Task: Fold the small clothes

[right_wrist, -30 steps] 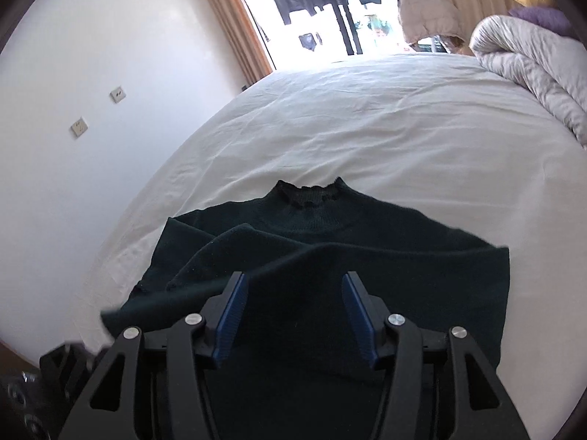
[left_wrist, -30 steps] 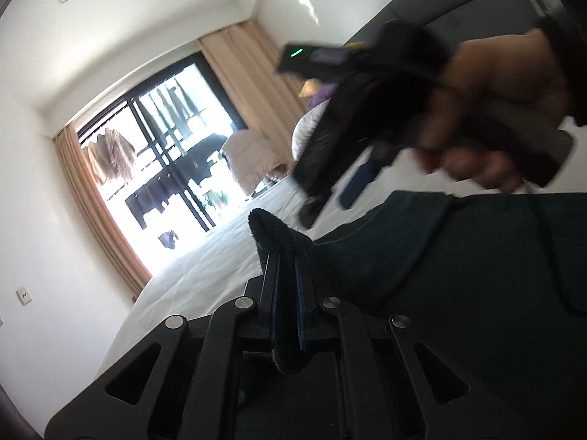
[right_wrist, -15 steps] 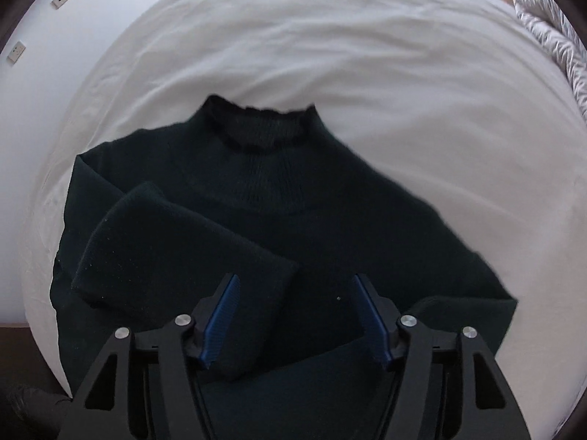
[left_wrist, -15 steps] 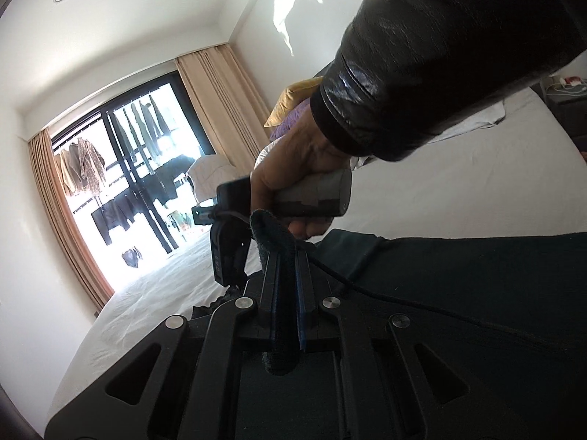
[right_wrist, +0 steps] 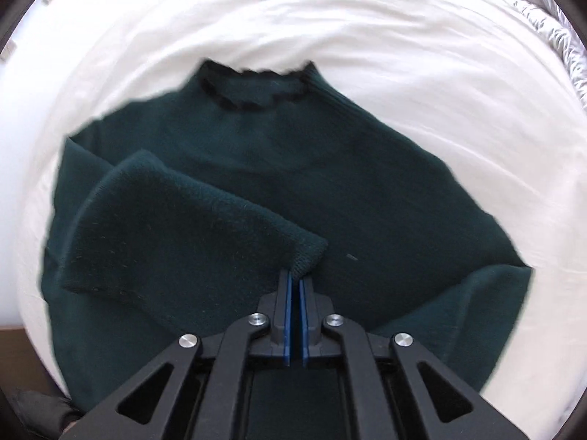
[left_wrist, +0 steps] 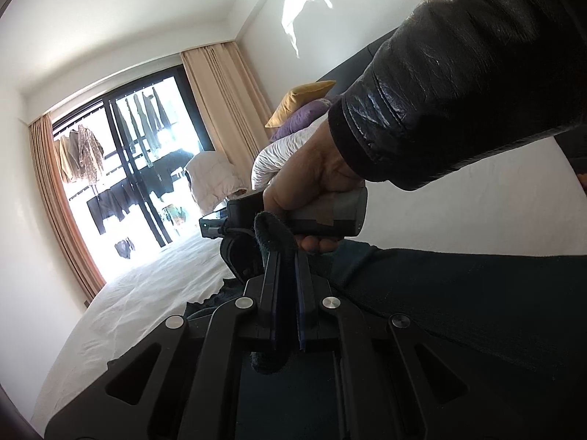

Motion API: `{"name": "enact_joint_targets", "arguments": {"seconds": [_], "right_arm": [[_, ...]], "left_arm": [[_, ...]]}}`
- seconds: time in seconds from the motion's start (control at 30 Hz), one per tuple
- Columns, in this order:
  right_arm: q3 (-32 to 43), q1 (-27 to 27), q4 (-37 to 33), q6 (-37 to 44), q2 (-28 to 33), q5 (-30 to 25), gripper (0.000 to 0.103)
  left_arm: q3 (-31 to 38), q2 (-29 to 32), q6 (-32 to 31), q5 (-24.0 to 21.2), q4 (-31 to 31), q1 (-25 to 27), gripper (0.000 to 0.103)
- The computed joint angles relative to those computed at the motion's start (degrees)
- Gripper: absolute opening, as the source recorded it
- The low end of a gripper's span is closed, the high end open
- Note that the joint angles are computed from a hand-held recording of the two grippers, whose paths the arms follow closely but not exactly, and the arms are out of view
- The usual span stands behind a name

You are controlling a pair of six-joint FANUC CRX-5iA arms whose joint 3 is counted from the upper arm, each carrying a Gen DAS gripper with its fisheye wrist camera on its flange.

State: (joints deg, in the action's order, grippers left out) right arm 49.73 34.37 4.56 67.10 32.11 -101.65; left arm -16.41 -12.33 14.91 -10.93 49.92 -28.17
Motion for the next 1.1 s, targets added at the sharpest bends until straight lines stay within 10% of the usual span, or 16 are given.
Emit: {"name": "enact_joint_targets", "arguments": {"seconds": [0.3,0.43,0.5,0.87,1.1], "right_arm": [[-6.18,1.81,8.89,-2.65,-1.82,-0.27,0.004],[-9.70,2.32,12.44,-5.63,-2.98,-0.38,0.044],[-11.82,2.61,13.86,-7.83,-4.68,0.45,0.045],[-33.41,7.53,22.92,-24.42,-25.27,22.78,0.050],[-35.14,5.00,16.79,-21.54,-25.83,26.45,0.053]], "left_arm": [[2.10,0.39,4.55,-2.60,0.83,0.68,0.006],[5.37,1.83,10.69,-7.93,-0.45,3.58,0.006],[7.46,2.94,14.09,-11.40,0.03,5.56,0.006],[28.52,17.87,42.96,-28.20,-3.34,21.62,0.006],[42.12,29.15,64.29,-43.03,-19.57,29.00,0.006]]}}
